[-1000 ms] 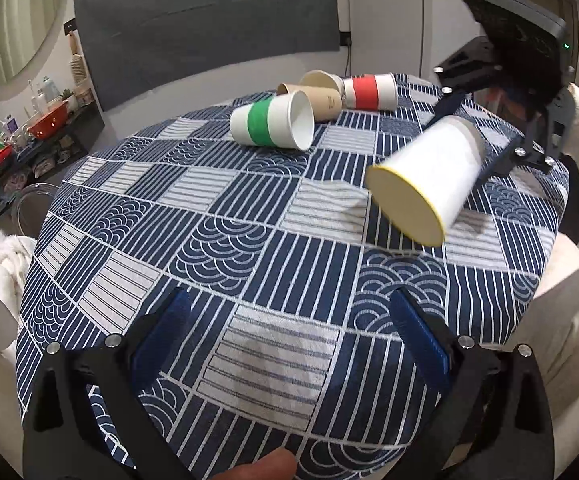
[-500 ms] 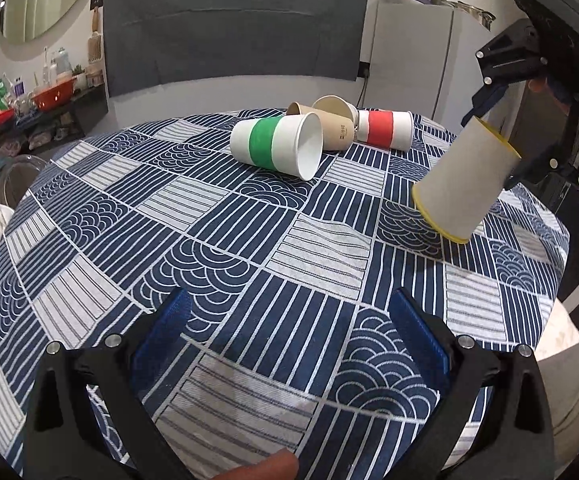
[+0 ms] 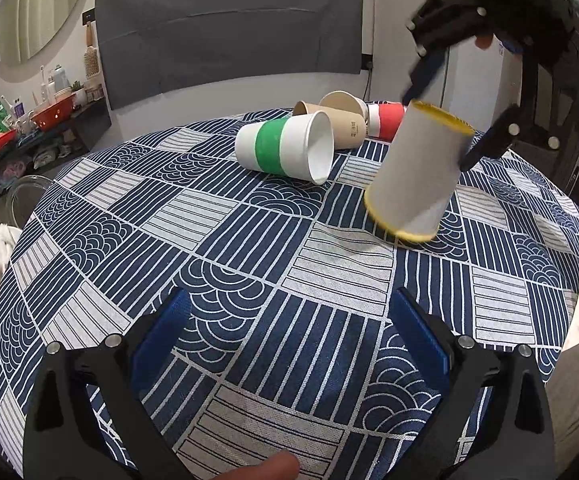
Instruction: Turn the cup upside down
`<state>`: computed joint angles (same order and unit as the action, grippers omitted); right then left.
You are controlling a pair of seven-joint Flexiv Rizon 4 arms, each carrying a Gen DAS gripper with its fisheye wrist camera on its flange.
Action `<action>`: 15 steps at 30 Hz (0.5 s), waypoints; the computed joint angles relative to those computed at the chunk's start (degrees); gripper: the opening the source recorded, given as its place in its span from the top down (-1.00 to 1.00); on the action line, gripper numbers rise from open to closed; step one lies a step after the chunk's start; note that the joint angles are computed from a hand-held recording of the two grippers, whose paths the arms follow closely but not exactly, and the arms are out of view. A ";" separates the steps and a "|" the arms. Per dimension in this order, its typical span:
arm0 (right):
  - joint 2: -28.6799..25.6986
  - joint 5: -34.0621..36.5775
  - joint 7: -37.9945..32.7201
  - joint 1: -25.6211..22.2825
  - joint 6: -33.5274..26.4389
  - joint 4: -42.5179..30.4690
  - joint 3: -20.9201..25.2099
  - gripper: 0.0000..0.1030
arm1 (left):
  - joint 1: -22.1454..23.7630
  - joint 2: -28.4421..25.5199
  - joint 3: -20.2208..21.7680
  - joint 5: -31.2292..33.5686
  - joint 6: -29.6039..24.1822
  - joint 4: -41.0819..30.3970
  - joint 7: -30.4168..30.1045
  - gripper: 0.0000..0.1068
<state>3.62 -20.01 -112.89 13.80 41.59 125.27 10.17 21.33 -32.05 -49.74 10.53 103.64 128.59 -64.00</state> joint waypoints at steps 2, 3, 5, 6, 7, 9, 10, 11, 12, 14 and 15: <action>0.54 -1.99 2.91 -0.74 4.27 1.59 -0.20 -0.75 | -0.58 0.22 0.56 -0.14 -0.59 -0.16 0.18 -0.82; 0.72 -1.01 3.21 -0.84 4.31 1.35 -0.36 -0.75 | -0.23 0.06 0.10 -0.19 -0.88 -0.11 0.37 -0.82; 1.88 -1.11 3.93 -1.37 6.05 2.47 -0.42 -0.75 | -0.10 0.03 -0.15 -0.26 -0.69 0.11 0.61 -0.82; 2.35 -1.80 4.38 -1.74 7.32 3.24 -0.47 -0.75 | -0.33 0.36 0.09 -0.29 -0.62 0.25 0.66 -0.82; 3.07 -2.01 4.87 -2.08 8.41 4.09 -0.47 -0.75 | -0.78 0.70 0.56 -0.36 -0.42 0.36 0.65 -0.82; 4.05 -1.57 5.30 -2.65 10.16 5.28 -0.69 -0.75 | -1.67 1.49 1.49 -0.50 0.09 0.65 0.36 -0.82; 4.80 -1.42 5.61 -2.96 11.21 6.15 -0.70 -0.75 | -1.99 1.88 1.75 -0.59 0.14 0.77 0.11 -0.82; 5.42 -1.34 6.12 -3.27 12.29 6.91 -0.70 -0.75 | -1.94 2.10 1.62 -0.66 0.13 0.93 -0.18 -0.82; 6.34 -0.92 6.56 -3.54 13.33 7.89 -0.67 -0.75 | -1.66 2.22 1.27 -0.73 0.09 1.10 -0.50 -0.82; 8.23 -1.04 8.70 -4.49 16.68 10.34 -0.49 -0.76 | -2.33 3.12 1.91 -1.30 0.38 1.48 -1.68 -0.82; 9.00 -1.86 10.53 -5.23 18.85 11.74 -0.31 -0.77 | -3.53 3.85 3.29 -1.55 1.04 1.65 -2.38 -0.82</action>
<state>12.62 -21.86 -102.37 8.58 60.44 137.01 9.86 17.80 -28.19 -46.45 8.98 104.68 130.23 -66.38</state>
